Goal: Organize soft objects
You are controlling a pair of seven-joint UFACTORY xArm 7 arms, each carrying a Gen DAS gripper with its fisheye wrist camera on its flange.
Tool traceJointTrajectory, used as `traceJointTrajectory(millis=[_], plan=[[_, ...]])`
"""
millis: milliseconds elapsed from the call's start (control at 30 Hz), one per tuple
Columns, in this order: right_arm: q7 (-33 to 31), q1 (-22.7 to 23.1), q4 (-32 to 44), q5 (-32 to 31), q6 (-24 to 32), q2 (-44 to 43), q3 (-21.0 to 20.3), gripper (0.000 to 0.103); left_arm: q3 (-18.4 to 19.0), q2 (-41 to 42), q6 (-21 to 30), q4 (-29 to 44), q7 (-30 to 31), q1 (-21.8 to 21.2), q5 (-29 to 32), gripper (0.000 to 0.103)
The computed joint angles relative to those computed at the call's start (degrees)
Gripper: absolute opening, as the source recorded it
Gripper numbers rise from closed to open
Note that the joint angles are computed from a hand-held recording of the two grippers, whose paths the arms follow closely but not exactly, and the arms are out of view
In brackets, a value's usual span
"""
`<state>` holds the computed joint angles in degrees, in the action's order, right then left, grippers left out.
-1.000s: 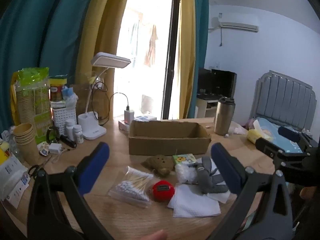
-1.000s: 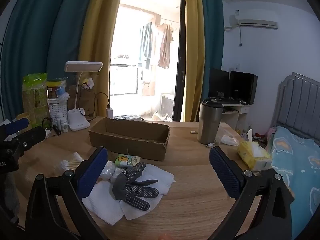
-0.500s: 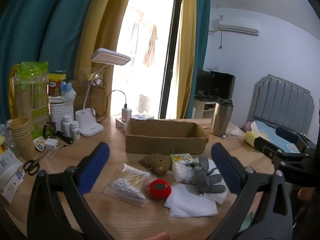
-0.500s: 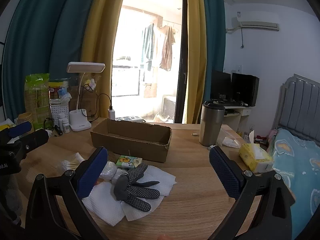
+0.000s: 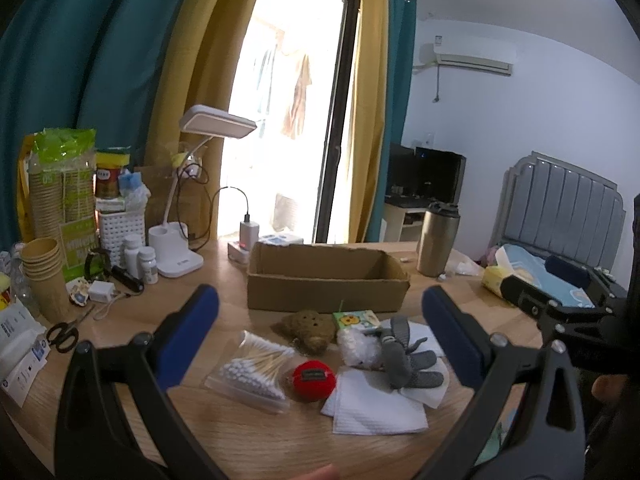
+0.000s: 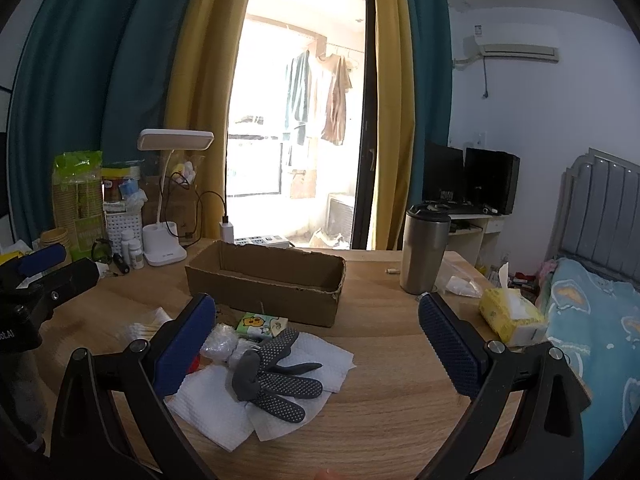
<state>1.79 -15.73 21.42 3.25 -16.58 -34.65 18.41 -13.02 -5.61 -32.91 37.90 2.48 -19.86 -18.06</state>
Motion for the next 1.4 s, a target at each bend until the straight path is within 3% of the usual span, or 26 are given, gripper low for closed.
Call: traceJointTrajectory(millis=[1400], plan=[[0.1, 0.0, 0.2, -0.2, 0.4, 0.0, 0.5, 0.103, -0.1, -0.8, 0.2, -0.9, -1.6, 0.1, 1.6, 0.102]])
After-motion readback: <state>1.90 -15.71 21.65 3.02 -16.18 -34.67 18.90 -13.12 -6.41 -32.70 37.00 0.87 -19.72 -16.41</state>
